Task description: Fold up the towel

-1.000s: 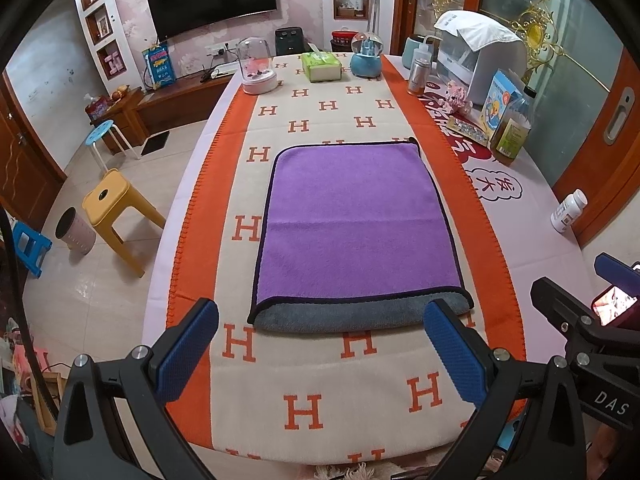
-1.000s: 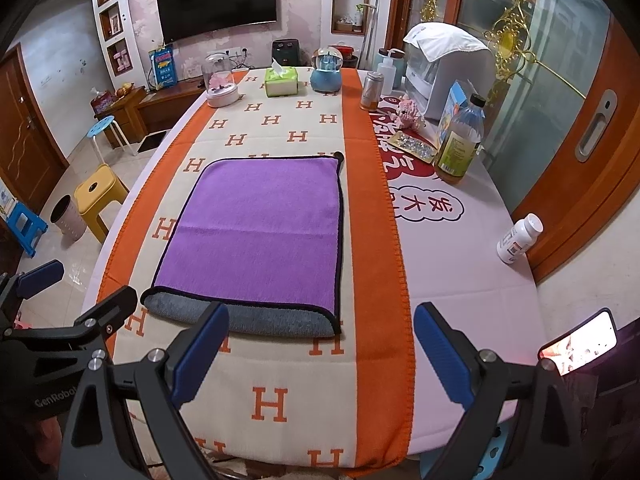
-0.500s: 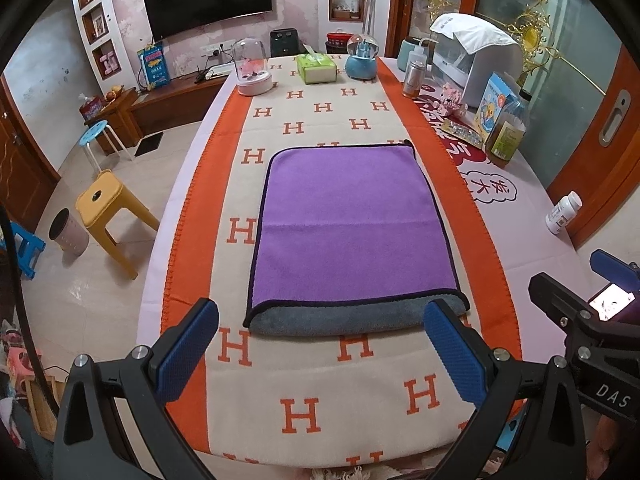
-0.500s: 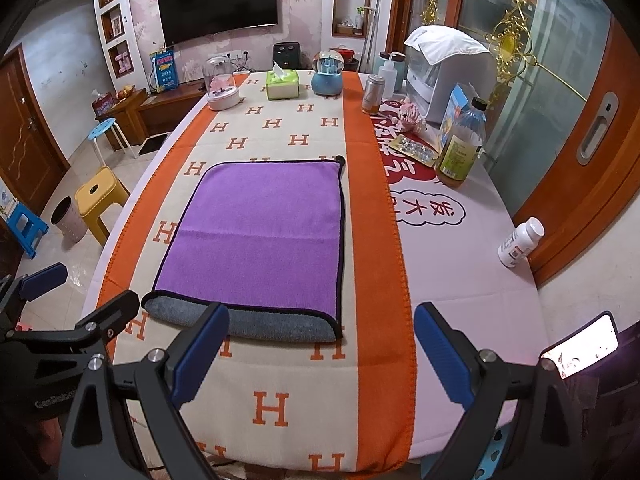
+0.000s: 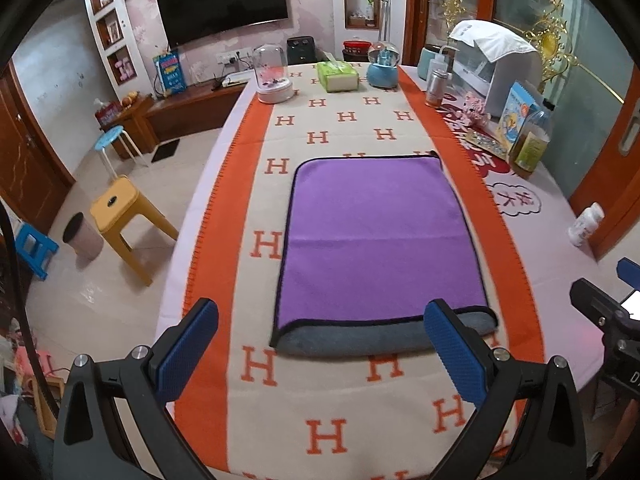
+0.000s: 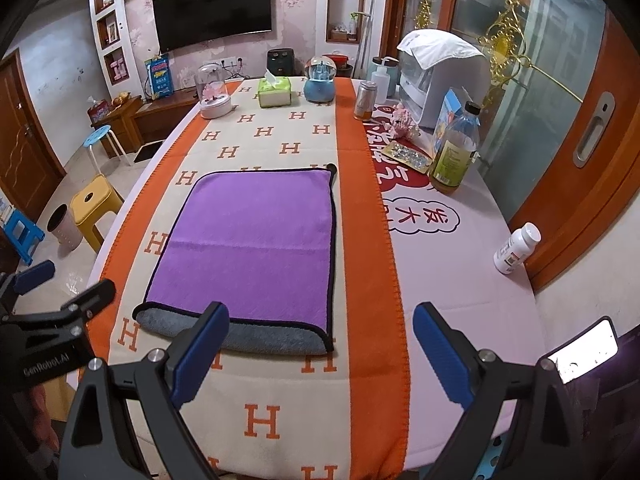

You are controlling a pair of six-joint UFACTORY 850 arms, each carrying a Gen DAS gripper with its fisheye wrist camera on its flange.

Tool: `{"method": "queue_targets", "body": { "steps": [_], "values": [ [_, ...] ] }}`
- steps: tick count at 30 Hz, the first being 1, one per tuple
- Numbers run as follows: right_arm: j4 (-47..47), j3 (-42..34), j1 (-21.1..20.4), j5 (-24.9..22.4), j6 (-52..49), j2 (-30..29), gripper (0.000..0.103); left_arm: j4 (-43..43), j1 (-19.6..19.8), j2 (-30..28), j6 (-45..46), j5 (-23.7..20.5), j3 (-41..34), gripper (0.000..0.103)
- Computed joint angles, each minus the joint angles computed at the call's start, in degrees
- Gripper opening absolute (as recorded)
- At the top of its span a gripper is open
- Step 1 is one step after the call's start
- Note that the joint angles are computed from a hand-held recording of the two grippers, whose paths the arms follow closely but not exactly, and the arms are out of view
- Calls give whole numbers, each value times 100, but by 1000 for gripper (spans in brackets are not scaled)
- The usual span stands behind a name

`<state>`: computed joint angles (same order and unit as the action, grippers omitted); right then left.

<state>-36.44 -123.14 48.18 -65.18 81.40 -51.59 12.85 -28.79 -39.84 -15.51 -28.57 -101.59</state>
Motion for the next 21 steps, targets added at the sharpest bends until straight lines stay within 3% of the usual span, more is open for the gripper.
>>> {"method": "queue_targets", "body": {
  "steps": [3, 14, 21],
  "values": [
    [159, 84, -37, 107, -71, 2, 83, -88, 37, -90, 163, -27, -64, 102],
    [381, 489, -135, 476, -55, 97, 83, -860, 154, -262, 993, 94, -65, 102],
    [412, 625, -188, 646, -209, 57, 82, -1459, 245, -534, 1557, -302, -331, 102]
  ]
}}
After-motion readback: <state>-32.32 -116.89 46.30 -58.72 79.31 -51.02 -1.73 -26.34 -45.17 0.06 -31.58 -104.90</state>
